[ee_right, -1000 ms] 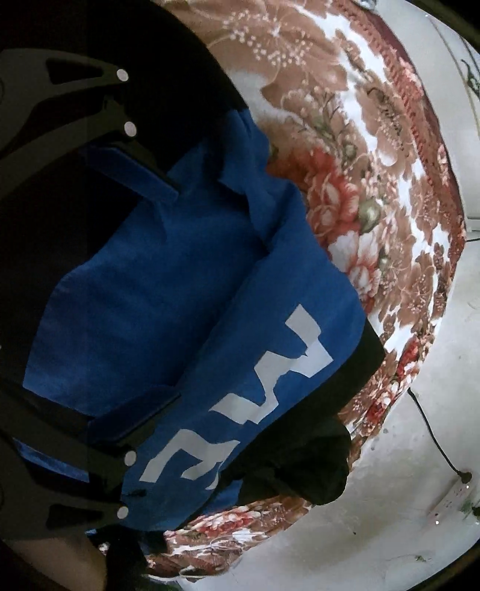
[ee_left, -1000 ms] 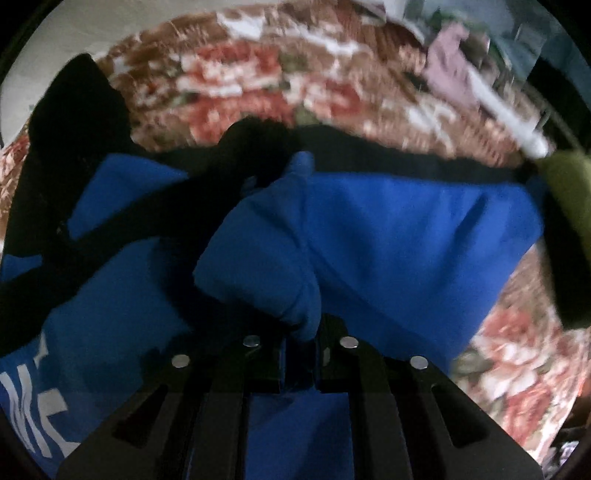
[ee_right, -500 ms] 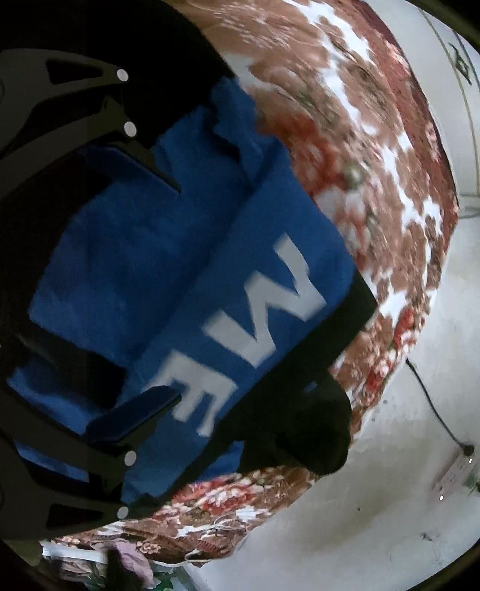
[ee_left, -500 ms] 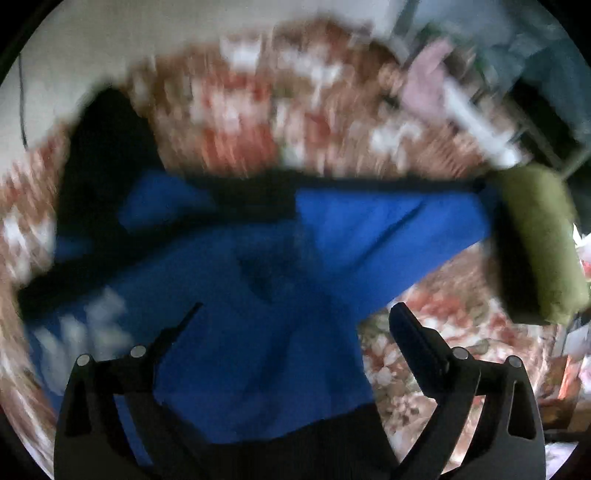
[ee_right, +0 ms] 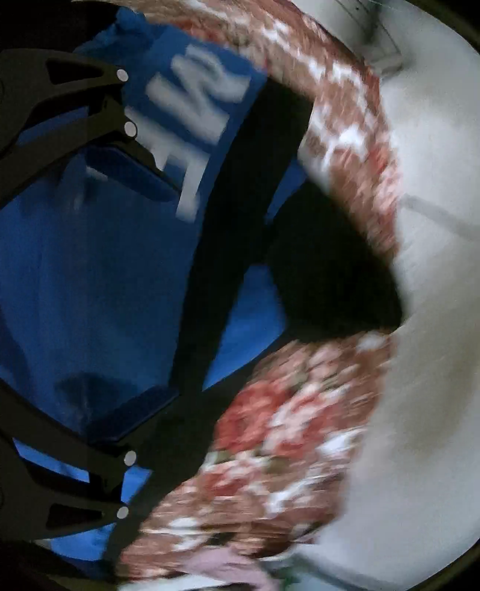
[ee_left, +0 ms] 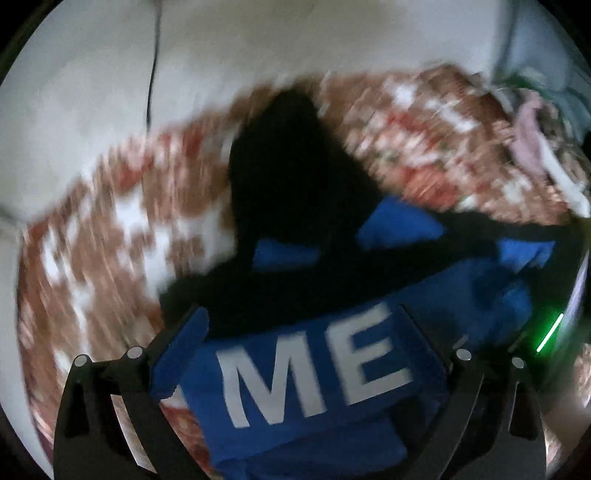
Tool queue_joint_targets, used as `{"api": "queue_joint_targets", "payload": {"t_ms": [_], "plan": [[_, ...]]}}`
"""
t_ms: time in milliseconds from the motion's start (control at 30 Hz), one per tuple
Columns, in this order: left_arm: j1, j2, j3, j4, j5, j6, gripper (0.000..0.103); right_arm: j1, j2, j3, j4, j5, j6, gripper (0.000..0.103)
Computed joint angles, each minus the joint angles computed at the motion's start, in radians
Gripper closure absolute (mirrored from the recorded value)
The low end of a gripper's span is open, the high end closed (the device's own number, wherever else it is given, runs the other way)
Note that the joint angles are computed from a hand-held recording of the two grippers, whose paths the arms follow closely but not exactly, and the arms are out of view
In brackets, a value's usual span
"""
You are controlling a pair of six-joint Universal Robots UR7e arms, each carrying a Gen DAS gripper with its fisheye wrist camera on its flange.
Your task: Fold large clothes
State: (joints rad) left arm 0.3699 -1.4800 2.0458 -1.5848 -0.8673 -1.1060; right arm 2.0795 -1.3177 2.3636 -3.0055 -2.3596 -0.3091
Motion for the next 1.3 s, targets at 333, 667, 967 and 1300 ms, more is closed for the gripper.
{"api": "queue_joint_targets", "payload": {"t_ms": [333, 667, 967, 1300], "plan": [[0.08, -0.074, 0.307, -0.175, -0.07, -0.047, 0.005, -0.288, -0.089, 0.083, -0.025, 0.143, -0.101, 0.005], [-0.027, -0.085, 0.253, -0.099, -0.05, -0.061, 0.005, -0.323, -0.49, 0.083, 0.177, 0.139, -0.069, 0.005], [-0.119, 0.047, 0.235, -0.268, -0.086, -0.027, 0.005, -0.733, -0.69, 0.017, 0.104, -0.018, -0.017, 0.004], [-0.125, 0.182, 0.202, -0.444, -0.138, 0.047, 0.005, -0.865, -0.492, -0.148, -0.148, -0.052, -0.079, 0.005]]}}
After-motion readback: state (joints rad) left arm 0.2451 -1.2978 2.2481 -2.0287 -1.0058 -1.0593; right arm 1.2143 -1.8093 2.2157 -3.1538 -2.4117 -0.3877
